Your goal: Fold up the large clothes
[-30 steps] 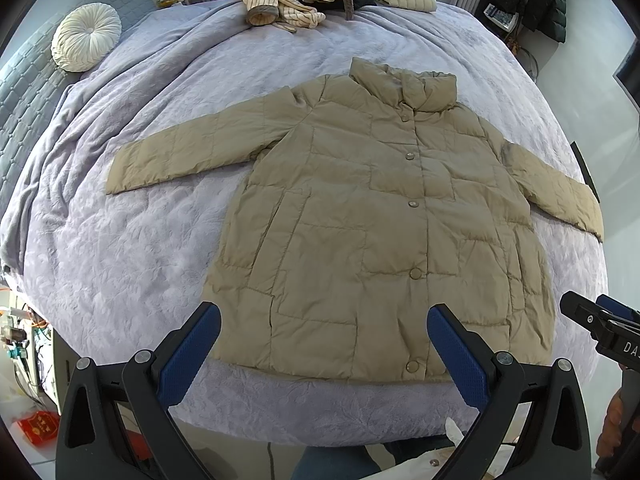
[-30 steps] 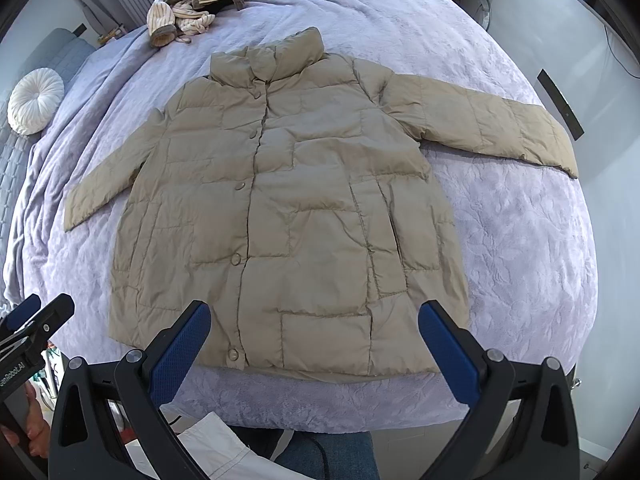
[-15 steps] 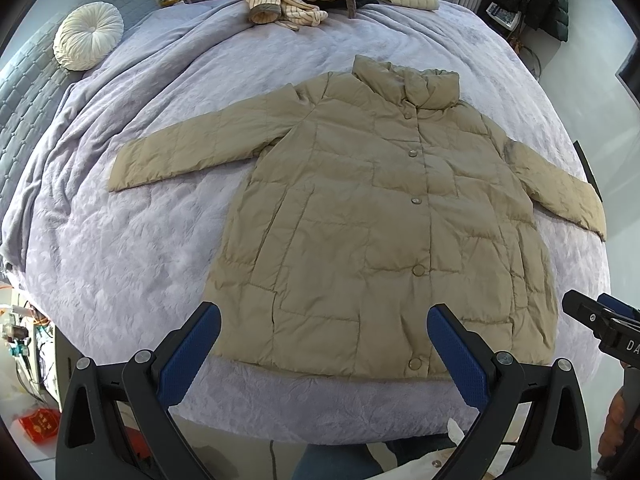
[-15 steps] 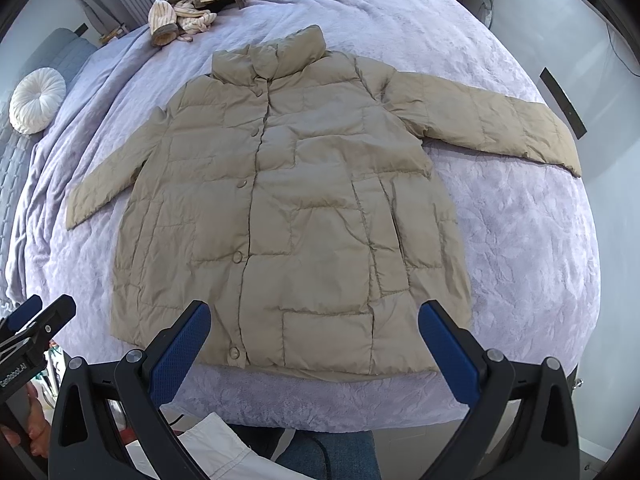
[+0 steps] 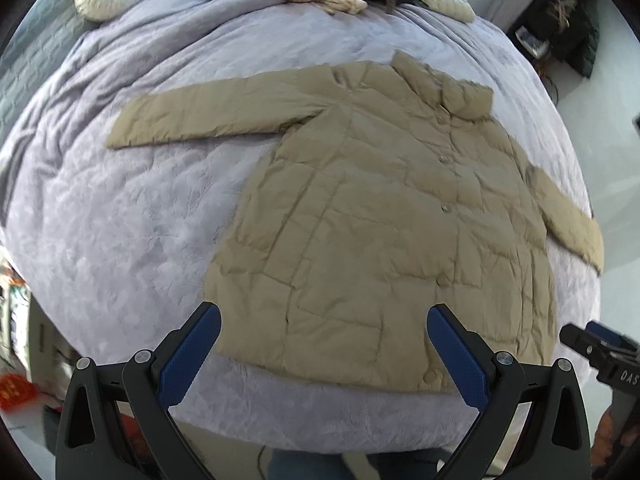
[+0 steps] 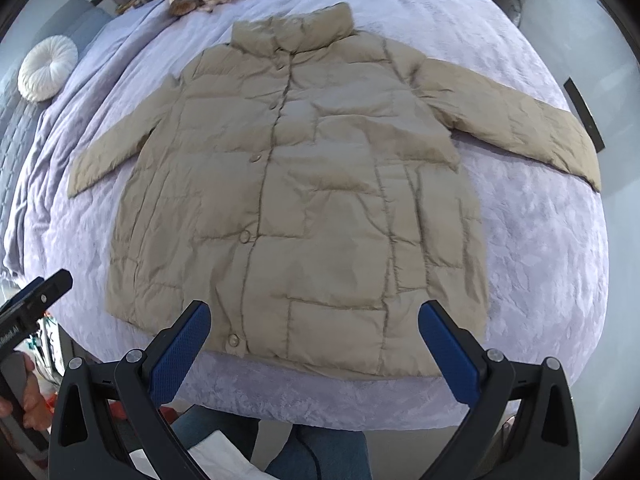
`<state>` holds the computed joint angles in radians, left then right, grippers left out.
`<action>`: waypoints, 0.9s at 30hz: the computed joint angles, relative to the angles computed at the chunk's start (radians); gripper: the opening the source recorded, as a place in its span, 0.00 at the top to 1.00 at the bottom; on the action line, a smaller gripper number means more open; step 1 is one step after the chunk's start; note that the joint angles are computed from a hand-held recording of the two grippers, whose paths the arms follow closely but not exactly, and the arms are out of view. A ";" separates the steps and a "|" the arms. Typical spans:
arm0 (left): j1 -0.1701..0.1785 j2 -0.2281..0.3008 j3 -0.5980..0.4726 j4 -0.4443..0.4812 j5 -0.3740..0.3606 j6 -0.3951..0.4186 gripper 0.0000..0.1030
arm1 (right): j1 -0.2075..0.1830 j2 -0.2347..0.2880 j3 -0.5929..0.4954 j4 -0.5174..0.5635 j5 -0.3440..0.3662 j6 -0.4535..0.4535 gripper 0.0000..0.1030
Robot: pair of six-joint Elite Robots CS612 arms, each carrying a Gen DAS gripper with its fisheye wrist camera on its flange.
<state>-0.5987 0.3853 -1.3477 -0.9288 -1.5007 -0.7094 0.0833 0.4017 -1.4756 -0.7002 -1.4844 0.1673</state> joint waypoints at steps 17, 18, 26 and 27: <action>0.254 0.117 0.111 -0.401 -0.171 -0.122 0.00 | 0.111 -0.105 0.494 -0.376 0.132 0.046 0.00; 0.266 0.122 0.125 -0.432 -0.177 -0.145 0.00 | 0.115 -0.115 0.528 -0.398 0.129 0.037 0.00; 0.328 0.134 0.265 -0.683 -0.216 -0.248 0.00 | 0.145 -0.249 0.914 -0.709 0.110 -0.008 0.00; 0.331 0.134 0.280 -0.707 -0.217 -0.259 0.00 | 0.149 -0.273 0.975 -0.757 0.102 -0.011 0.00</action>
